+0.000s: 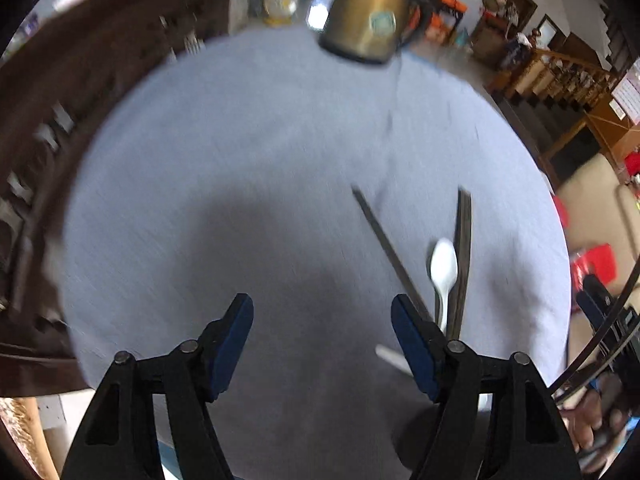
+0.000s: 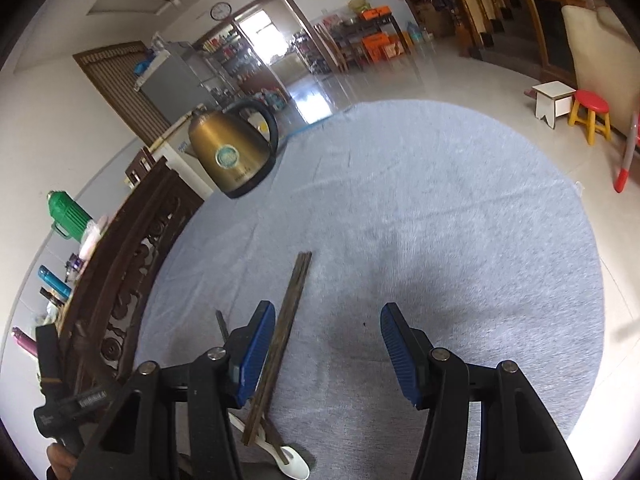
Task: Organize utensils
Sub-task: 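Close the right gripper on the remaining chopsticks while the left gripper grasps a single chopstick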
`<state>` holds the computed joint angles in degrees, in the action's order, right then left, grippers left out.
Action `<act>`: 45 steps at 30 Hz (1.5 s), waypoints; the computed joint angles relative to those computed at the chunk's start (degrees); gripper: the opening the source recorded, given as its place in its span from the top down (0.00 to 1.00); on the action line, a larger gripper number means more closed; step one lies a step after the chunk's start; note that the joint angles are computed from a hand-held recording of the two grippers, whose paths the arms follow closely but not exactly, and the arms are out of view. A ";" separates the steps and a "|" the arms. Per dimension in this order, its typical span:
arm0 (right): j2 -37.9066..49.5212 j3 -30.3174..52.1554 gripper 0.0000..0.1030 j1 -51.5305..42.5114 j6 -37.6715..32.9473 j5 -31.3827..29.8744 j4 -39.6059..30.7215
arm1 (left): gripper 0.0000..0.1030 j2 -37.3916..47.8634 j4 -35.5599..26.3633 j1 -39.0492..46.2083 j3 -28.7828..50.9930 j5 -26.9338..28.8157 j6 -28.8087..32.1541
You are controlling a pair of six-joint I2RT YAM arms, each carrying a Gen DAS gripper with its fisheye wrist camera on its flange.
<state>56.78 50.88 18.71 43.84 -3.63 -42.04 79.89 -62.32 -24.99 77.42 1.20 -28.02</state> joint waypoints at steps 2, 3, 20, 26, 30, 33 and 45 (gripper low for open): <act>1.05 -0.90 0.43 0.02 0.22 -0.78 1.08 | 0.50 1.08 0.66 -0.34 -1.67 3.16 0.12; 1.38 -1.58 0.43 -0.10 0.48 -1.48 1.79 | 0.54 1.68 0.90 -0.49 -1.97 4.42 0.16; 2.20 -5.57 0.43 -0.37 0.16 -5.17 4.89 | 0.78 9.15 2.29 -6.16 -0.35 5.46 1.16; 6.32 -4.57 0.43 -0.45 -1.57 -8.49 8.49 | 0.93 9.41 6.10 -7.20 -2.35 4.42 1.59; 14.04 -2.89 0.65 -2.01 -4.30 -13.84 13.98 | 0.97 8.68 11.27 -8.06 -4.91 2.78 1.99; 22.05 0.20 0.69 -3.07 -6.11 -16.72 16.69 | 0.99 8.60 14.64 -7.81 -6.20 1.60 3.28; 45.54 18.19 0.71 -2.51 -4.17 -20.00 13.73 | 0.99 24.78 10.01 2.29 13.82 10.30 4.86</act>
